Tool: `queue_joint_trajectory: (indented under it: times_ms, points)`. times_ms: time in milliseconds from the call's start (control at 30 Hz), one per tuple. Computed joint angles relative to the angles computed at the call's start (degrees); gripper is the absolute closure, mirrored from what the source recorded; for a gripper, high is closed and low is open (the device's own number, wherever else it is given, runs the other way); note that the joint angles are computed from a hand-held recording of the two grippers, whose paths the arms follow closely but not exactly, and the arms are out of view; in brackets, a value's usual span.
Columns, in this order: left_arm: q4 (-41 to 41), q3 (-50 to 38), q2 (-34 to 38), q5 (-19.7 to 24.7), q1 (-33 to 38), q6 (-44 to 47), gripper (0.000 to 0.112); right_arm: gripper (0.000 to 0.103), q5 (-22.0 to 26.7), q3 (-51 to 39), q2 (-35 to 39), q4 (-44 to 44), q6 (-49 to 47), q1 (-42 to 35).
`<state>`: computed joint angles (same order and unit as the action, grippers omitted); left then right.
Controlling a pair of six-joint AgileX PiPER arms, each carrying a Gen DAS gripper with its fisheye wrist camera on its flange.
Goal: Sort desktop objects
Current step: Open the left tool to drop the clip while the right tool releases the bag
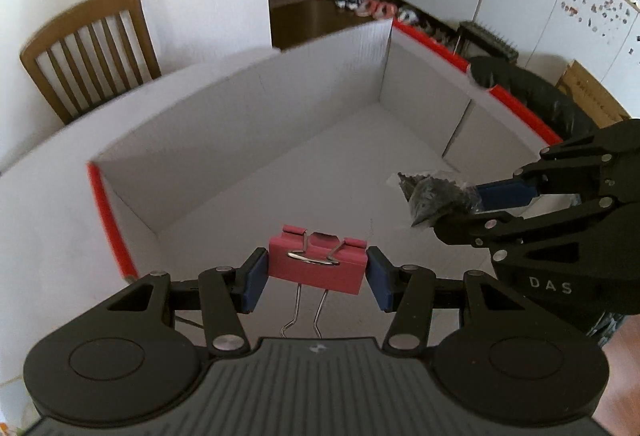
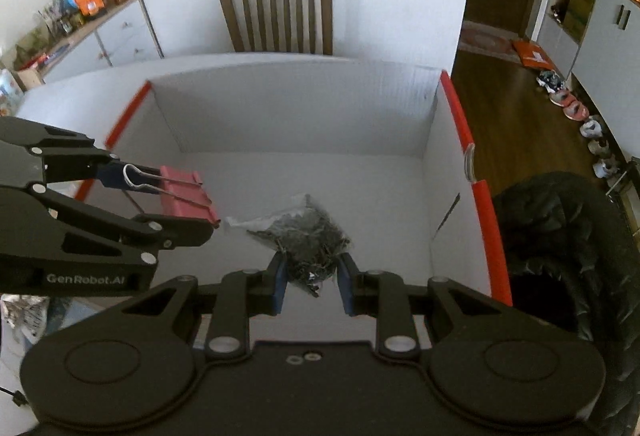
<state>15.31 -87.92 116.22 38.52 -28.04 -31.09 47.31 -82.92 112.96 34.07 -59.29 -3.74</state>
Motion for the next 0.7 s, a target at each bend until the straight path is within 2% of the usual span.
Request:
queue_joint_trajectory:
  times_ms: [167, 433, 700]
  points:
    - [-3.31, -3.98, 3.59, 3.38, 0.65, 3.12, 0.061, 0.078, 2.15, -4.0, 3.48, -4.89, 4.77, 0.84]
    - [-6.04, -6.73, 5.88, 7.02, 1.14, 5.76, 0.06, 0.077, 2.72, -4.9, 5.14, -6.02, 5.14, 0.56]
    - [-7.52, -6.18, 5.13, 7.59, 1.59, 6.83, 0.06, 0.072, 2.85, -5.36, 5.32, -6.8, 5.58, 0.53]
